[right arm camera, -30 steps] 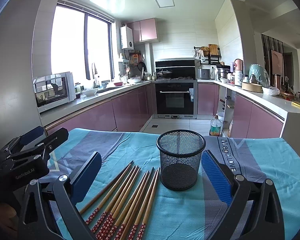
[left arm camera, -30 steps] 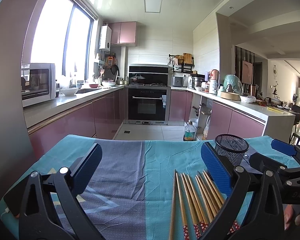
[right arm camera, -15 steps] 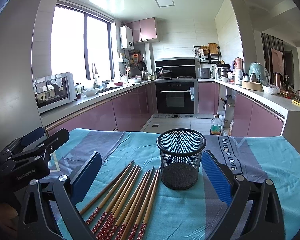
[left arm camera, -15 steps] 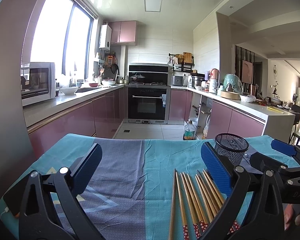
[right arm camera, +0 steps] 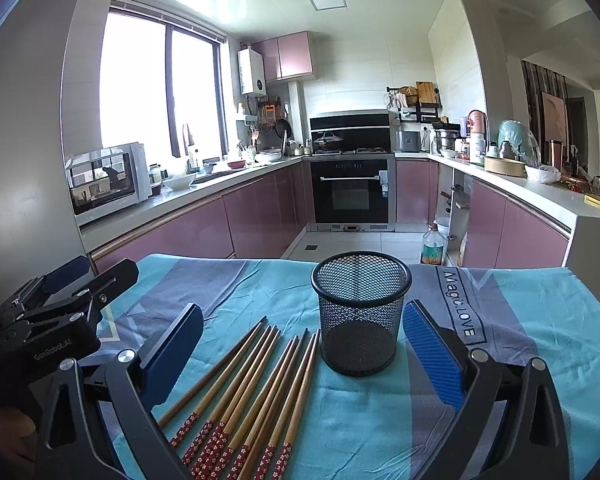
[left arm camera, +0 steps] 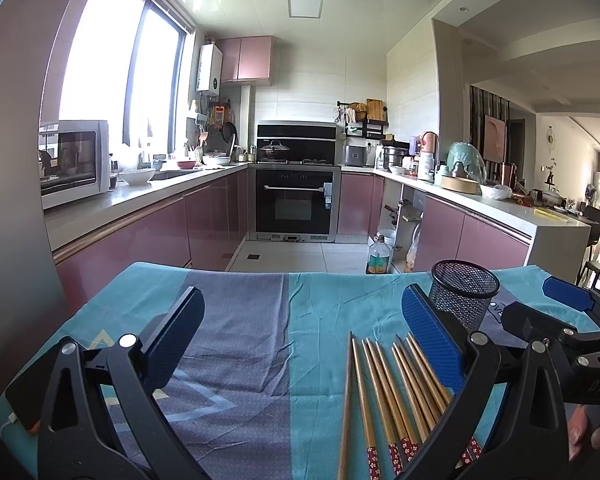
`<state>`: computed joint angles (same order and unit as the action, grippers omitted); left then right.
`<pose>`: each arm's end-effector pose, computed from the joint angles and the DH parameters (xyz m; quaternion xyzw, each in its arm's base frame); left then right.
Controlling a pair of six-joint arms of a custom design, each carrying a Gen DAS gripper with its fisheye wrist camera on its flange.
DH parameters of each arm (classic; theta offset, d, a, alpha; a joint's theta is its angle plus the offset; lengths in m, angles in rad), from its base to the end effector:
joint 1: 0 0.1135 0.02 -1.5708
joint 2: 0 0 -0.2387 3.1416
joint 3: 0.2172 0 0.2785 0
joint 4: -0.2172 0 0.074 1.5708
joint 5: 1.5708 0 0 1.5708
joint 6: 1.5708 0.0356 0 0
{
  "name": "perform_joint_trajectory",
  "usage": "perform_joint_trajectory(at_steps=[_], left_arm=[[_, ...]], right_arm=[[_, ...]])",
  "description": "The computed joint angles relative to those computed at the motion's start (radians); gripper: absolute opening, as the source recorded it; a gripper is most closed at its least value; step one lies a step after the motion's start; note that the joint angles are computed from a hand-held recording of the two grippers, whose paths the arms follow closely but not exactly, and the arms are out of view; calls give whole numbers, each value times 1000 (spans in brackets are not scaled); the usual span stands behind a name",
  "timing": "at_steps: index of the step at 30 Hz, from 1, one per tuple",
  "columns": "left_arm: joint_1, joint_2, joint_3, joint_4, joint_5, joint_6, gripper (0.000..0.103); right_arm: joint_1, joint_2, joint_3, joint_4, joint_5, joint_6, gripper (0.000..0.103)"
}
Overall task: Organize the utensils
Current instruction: 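Lower the right tool onto one wooden chopstick and close it while the left tool grasps another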
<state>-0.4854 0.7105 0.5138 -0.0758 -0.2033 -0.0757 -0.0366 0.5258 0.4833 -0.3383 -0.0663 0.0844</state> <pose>0.2000 -0.0974 0.2456 0.1012 0.7884 -0.0888 0.6003 0.1894 -0.0046 0.2410 0.0315 0.8273 0.0408 0.5594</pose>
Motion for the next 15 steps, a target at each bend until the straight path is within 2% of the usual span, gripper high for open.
perform_joint_trajectory(at_steps=[5, 8, 12, 15], left_arm=[[37, 35, 26, -36, 50, 8, 97], [74, 120, 75, -81, 105, 25, 97], [99, 246, 131, -122, 160, 67, 97], [106, 317, 160, -155, 204, 99, 97]], right_arm=[[-39, 42, 15, -18, -45, -13, 97], [-68, 109, 36, -37, -86, -26, 97], [-51, 226, 74, -79, -55, -47, 96], [-34, 319, 101, -100, -40, -68, 88]])
